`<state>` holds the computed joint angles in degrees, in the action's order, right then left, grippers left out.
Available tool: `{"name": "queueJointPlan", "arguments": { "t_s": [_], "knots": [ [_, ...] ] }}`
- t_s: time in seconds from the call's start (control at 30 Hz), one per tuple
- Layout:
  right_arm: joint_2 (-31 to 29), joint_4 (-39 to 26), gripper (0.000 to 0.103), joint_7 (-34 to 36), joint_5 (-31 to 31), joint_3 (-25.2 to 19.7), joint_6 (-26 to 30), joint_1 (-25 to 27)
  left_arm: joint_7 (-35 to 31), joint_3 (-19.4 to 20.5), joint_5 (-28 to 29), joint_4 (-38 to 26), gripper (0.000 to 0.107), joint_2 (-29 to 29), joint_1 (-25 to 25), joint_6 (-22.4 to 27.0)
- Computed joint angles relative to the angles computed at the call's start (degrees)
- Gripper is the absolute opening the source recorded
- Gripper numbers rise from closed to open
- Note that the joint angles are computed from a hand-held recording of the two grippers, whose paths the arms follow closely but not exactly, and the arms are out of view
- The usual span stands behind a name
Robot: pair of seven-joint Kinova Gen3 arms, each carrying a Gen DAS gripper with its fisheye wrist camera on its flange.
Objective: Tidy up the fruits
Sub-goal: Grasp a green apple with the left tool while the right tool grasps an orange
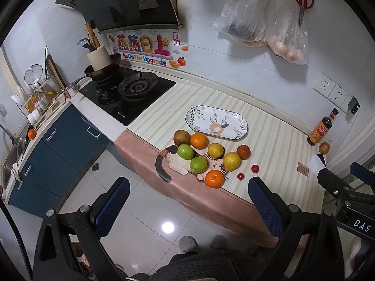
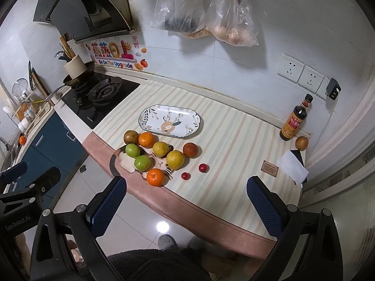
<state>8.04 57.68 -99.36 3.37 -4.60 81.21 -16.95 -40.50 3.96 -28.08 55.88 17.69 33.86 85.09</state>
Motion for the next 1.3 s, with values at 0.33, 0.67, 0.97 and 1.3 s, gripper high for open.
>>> {"name": "queueJointPlan", "arguments": {
  "t_s": [0.33, 0.67, 0.97, 1.3],
  "knots": [
    [1.66, 5.07, 0.103, 2.1, -7.28, 0.46, -5.56, 3.64, 0.31, -1.29, -4.5, 1.27, 0.103, 2.16, 0.79, -0.57],
    [17.23, 8.76, 0.103, 8.97, -20.21, -1.66, -11.65, 8.94, -0.82, -6.88, -10.48, 0.65, 0.103, 13.12, -0.27, 4.14],
    [36.36, 1.88, 0.091, 2.77, -22.07, -2.85, -12.13, 4.85, -9.81, -7.13, -4.1, -0.7, 0.103, 19.61, -9.32, 2.39],
    [45.86, -6.78, 0.066, -8.15, -19.8, -2.19, -10.11, -0.82, -20.06, 8.76, 18.22, -21.04, 0.094, 34.93, -31.07, 5.8]
  ]
}}
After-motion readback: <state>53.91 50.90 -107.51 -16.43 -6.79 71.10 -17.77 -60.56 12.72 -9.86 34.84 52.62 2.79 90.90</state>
